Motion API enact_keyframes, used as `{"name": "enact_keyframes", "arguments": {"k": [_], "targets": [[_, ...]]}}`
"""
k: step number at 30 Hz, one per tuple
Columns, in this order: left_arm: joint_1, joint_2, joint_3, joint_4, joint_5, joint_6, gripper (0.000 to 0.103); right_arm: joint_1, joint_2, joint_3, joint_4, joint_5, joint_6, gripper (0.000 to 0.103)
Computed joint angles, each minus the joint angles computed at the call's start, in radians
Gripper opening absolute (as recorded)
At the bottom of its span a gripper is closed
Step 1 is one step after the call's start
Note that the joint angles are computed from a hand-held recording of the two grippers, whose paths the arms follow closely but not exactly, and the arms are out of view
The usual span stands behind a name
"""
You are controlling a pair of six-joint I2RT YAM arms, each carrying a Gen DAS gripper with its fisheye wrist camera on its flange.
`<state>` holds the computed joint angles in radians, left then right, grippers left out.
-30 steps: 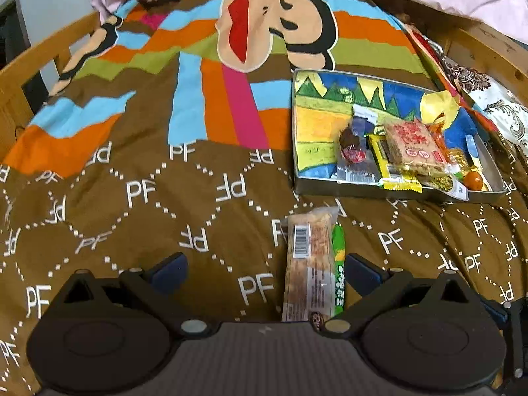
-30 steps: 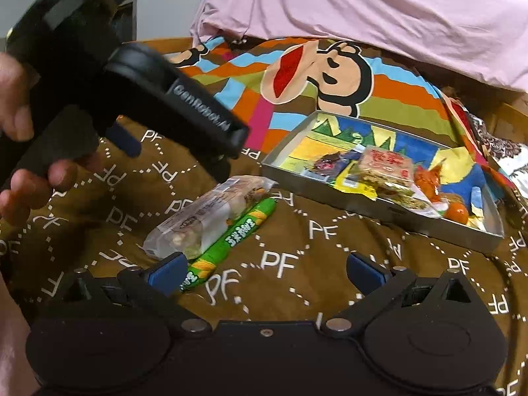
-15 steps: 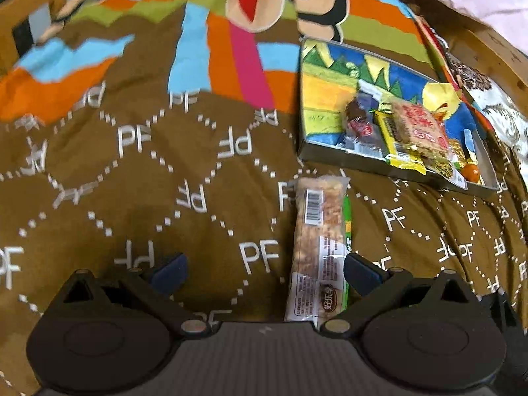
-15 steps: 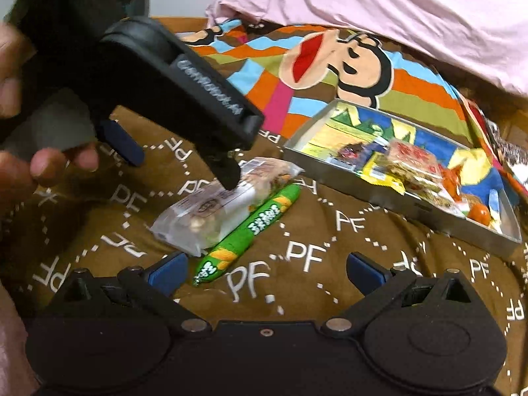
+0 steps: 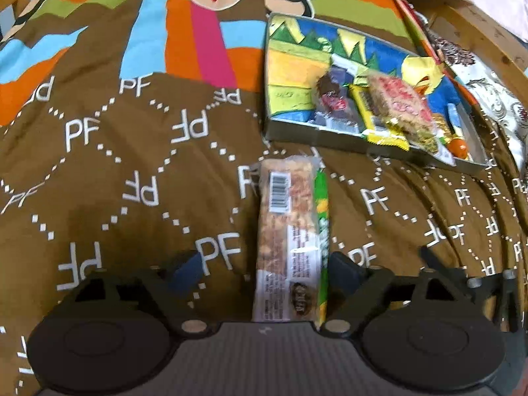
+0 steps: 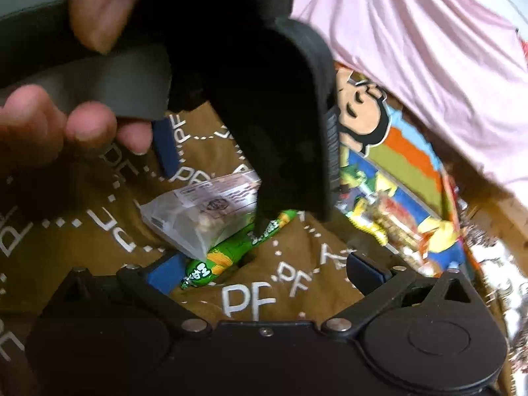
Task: Organize snacks
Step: 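Grasp the clear-wrapped granola bar with the left gripper while the right grasps the green stick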
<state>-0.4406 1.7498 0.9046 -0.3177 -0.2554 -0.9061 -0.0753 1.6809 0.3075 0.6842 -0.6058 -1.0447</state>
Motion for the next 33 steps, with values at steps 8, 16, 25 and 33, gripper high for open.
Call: {"name": "enact_keyframes", "arguments": {"k": [8,16,25,33], "targets": [[-0.003,-0.035,-0.031,0.007,-0.007,-0.020,0.066,-0.032,0.090,-0.004,0.202,0.038,0.033,0.102],[0.006,-0.017,-0.027,0.029,0.002,-0.010,0.067,0.004,0.155,0.046,0.214,0.007,0.031,0.102],[0.004,-0.026,-0.043,0.055,0.008,-0.010,0.050,0.020,0.195,0.131,0.128,0.004,0.032,0.063],[0.008,-0.019,-0.046,0.079,0.020,0.007,0.046,0.057,0.203,0.203,-0.021,0.016,0.020,0.041]]}}
